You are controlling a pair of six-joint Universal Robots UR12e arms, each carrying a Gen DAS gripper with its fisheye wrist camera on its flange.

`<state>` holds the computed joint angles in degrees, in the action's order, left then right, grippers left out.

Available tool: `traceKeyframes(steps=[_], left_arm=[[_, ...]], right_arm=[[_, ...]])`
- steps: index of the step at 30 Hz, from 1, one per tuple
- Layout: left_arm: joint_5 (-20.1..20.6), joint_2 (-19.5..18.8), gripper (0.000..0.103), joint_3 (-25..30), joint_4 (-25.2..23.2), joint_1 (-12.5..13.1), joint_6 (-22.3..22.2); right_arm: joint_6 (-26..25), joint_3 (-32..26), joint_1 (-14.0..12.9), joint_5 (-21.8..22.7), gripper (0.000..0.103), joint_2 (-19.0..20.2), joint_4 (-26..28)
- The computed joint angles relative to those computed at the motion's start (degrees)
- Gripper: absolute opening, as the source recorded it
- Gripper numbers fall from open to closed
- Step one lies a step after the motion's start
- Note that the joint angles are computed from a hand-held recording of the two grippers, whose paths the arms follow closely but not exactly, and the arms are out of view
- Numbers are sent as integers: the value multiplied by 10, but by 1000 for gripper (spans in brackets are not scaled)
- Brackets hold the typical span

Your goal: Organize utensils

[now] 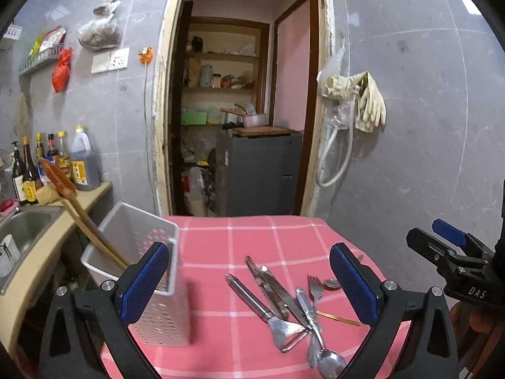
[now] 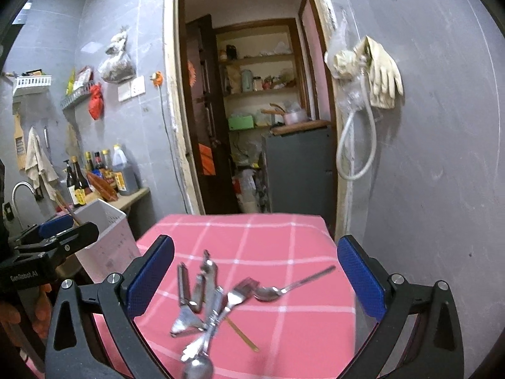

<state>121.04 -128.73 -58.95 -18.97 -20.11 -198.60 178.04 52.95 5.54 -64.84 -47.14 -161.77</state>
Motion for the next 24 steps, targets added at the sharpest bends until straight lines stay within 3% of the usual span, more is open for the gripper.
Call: traceKeyframes(steps=[7,15,19,24], left_arm=[[-31,-28,103,35,-58,1,-29],[-75,-53,102,71,-146,11,-97],[-93,-63,87,87,-190,19,-142],[-104,-82,65,126,-289,29,-225]], right_arm=[[-7,-30,-10,25,102,26,70],[-12,-113,-16,79,100,83,217],[-20,-155,-15,91,87,110,278],[1,-224,-11,94,72,151,347]])
